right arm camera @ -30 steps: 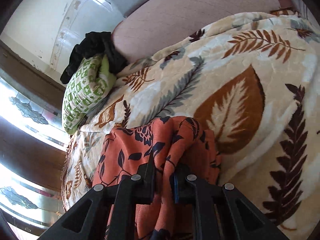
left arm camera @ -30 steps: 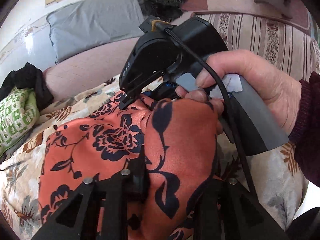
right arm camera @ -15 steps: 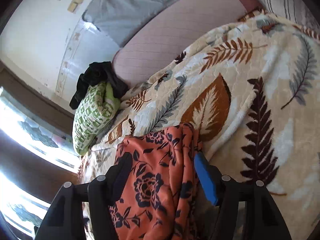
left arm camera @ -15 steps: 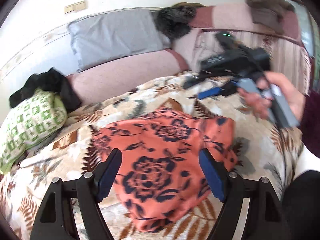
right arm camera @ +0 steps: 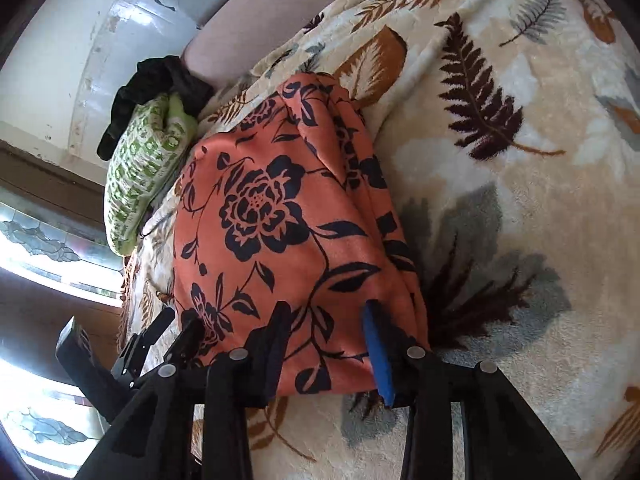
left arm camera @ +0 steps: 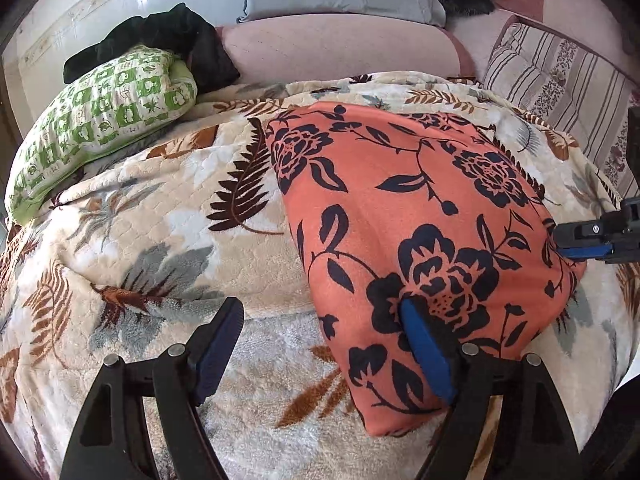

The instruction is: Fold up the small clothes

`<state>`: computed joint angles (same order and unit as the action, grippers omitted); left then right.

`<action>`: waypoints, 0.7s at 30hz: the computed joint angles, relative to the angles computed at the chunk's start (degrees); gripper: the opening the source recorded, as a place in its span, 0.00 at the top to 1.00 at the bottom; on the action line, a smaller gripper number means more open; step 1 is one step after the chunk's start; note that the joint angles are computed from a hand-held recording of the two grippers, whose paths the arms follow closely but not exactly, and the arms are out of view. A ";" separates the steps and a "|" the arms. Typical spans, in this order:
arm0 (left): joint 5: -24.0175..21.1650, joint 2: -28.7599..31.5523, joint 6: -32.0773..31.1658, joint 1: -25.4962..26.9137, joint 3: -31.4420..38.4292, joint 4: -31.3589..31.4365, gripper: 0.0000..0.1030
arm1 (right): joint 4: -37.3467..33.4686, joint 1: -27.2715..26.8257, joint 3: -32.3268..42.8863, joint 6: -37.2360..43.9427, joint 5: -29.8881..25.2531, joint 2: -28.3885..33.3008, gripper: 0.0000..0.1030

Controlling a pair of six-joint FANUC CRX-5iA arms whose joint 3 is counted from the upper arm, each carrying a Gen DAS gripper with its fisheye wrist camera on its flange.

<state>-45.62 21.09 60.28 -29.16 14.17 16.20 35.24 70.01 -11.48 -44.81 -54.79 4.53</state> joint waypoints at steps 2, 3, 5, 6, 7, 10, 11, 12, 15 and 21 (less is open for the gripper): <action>-0.68 -0.85 2.13 0.43 -0.49 0.35 0.20 | -0.58 -0.53 2.55 2.85 -2.00 0.51 0.59; -0.88 -1.23 2.81 0.72 -0.83 0.89 0.20 | 0.57 -1.02 3.46 3.95 -2.66 0.80 0.59; -1.39 -1.66 4.36 0.79 -1.02 0.07 0.20 | 2.53 -2.59 5.81 6.37 -4.06 2.00 0.59; -2.09 -1.35 4.87 0.77 -0.56 -0.73 0.20 | 2.83 -3.81 7.07 7.27 -4.50 2.74 0.59; -2.84 -0.56 4.69 0.80 0.16 -0.83 0.19 | 2.80 -5.28 8.03 8.15 -4.10 3.43 0.58; -3.60 0.81 4.97 1.38 0.89 0.11 0.11 | -1.46 -10.91 11.84 11.87 -2.52 6.72 0.45; -3.76 1.10 4.64 1.63 0.88 1.02 0.09 | -5.52 -13.23 14.38 14.87 -2.85 8.62 0.40; -3.99 1.41 3.37 1.92 0.71 2.66 0.09 | -10.28 -15.46 17.40 19.39 -4.29 10.95 0.39; -4.30 1.92 2.74 1.93 0.93 3.02 0.08 | -14.14 -18.53 23.92 25.15 -9.62 16.68 0.33; -7.62 3.19 2.80 3.22 1.76 5.96 0.07 | -8.53 -18.91 36.07 35.17 -11.54 23.11 0.34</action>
